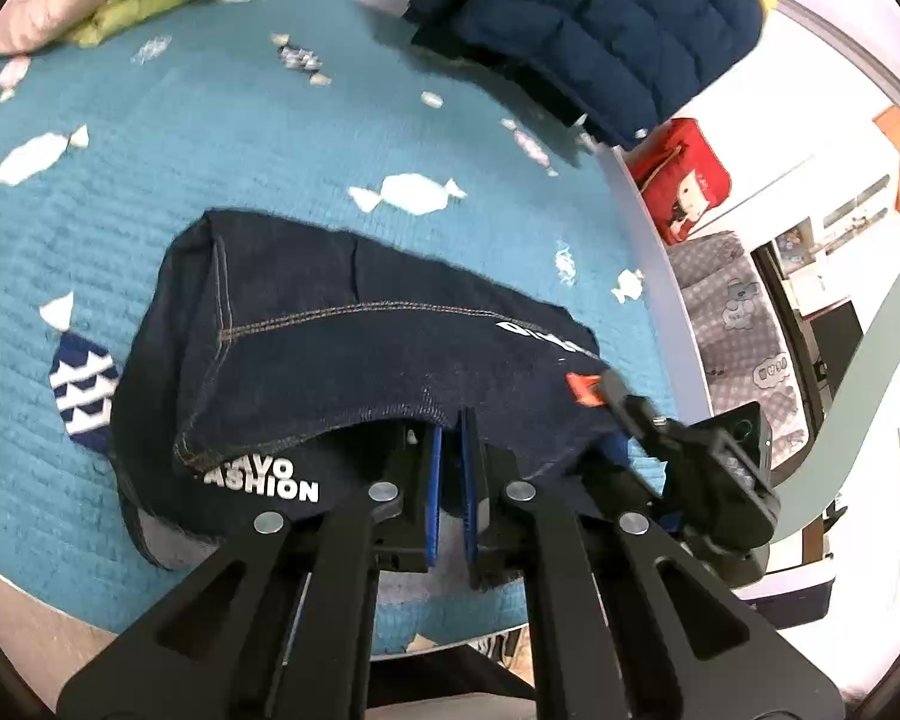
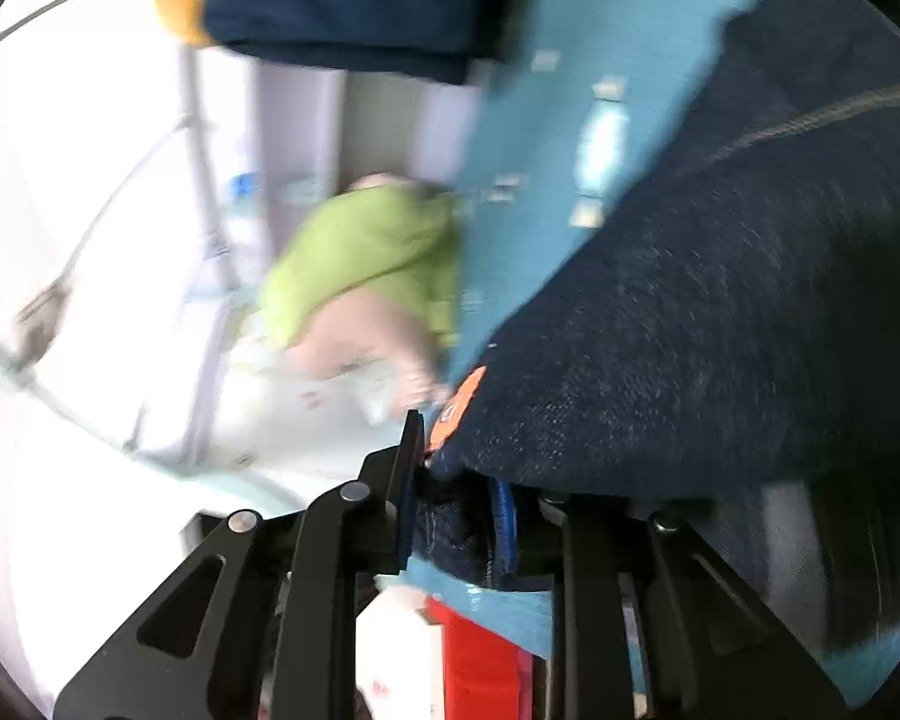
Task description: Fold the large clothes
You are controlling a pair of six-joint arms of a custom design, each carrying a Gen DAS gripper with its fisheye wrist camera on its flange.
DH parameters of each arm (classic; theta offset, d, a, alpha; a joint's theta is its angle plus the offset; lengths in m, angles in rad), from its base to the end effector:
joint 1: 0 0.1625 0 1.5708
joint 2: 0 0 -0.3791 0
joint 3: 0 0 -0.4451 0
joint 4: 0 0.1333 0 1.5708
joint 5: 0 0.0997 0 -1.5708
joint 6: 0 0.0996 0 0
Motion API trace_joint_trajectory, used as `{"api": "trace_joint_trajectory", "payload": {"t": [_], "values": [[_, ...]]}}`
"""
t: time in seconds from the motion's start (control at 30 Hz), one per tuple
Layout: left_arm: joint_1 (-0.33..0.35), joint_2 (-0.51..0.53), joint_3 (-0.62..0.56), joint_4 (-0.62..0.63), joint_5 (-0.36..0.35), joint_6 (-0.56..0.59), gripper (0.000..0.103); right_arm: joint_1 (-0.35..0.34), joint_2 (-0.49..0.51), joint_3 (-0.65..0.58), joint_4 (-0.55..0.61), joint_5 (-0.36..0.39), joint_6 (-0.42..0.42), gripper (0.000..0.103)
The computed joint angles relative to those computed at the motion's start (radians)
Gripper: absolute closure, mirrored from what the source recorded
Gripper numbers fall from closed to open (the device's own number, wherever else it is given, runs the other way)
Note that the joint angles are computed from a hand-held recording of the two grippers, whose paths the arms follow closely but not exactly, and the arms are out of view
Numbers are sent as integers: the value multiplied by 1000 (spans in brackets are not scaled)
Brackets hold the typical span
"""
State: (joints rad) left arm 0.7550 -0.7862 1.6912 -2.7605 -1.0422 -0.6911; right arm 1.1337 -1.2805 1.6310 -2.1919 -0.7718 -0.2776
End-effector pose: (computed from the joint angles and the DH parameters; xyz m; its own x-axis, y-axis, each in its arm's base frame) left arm -0.3568 -0.5877 0.0262 -0.9810 -0.0094 -0.1939 0.0956 0.8458 -0.5249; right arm -0.0860 -0.6676 0.3326 -0.7974 -0.1222 -0.5909 0.1969 0.8729 -0.4463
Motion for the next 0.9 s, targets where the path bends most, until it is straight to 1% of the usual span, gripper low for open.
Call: {"api": "trace_joint_trajectory", "payload": {"t": [0.03,0.07,0.1,0.13,0.17,0.2,0.23,0.27,0.3,0.33,0.37,0.4,0.43,0.47,0.5,0.53,0.6,0.63,0.67,0.7,0.73,0.77,0.8,0.83,0.87,0.9], "values": [[-1,-15,20,-27,-22,42,97,-10,-5,-3,29,16,-55,84],[-1,-21,32,-35,-41,61,97,-22,-19,6,50,-9,-118,84],[0,-24,43,-28,-45,62,97,-25,-21,10,61,-57,-143,84],[5,-17,56,-17,-45,56,97,-22,-30,26,67,-147,-153,84],[14,-6,64,7,-56,41,97,-40,-35,42,90,-251,-170,84],[31,8,64,66,-83,5,97,-60,-35,58,95,-344,-146,84],[62,29,71,123,-146,-56,97,-75,-33,61,118,-394,-99,84],[83,43,83,138,-188,-104,97,-107,-31,63,159,-403,-13,84],[108,59,105,140,-235,-168,97,-128,-38,66,178,-391,33,83],[117,67,103,183,-246,-210,99,-126,-51,66,173,-416,52,82],[132,77,117,186,-262,-253,103,-112,-60,63,175,-459,51,80],[148,60,141,147,-297,-291,102,-81,-63,41,196,-532,50,70],[150,46,159,125,-299,-311,102,-65,-64,17,234,-562,50,69],[139,29,163,145,-271,-302,102,-55,-66,-16,304,-551,38,69],[114,11,156,198,-224,-257,102,-58,-86,-19,336,-532,12,69],[95,-3,152,223,-199,-223,102,-35,-107,-28,328,-553,-16,70],[62,-35,159,202,-193,-154,102,16,-120,-49,258,-652,-66,70],[38,-47,153,177,-176,-99,102,41,-120,-56,201,-723,-86,72],[21,-44,138,170,-145,-62,102,73,-112,-54,103,-828,-104,72],[9,-34,115,174,-115,-38,96,94,-97,-55,17,-913,-114,72],[5,-7,76,155,-85,2,94,102,-75,-68,-41,-974,-110,72],[12,12,57,134,-87,22,90,99,-49,-91,-62,-1027,-77,72],[28,40,20,136,-91,28,90,92,-24,-119,-50,-1091,-14,72],[43,78,-27,167,-93,18,90,81,-11,-139,-28,-1112,21,72],[61,116,-63,174,-114,35,90,54,-5,-149,-16,-1102,42,72],[73,140,-84,194,-128,41,90,17,4,-157,-21,-1094,21,72]]}}
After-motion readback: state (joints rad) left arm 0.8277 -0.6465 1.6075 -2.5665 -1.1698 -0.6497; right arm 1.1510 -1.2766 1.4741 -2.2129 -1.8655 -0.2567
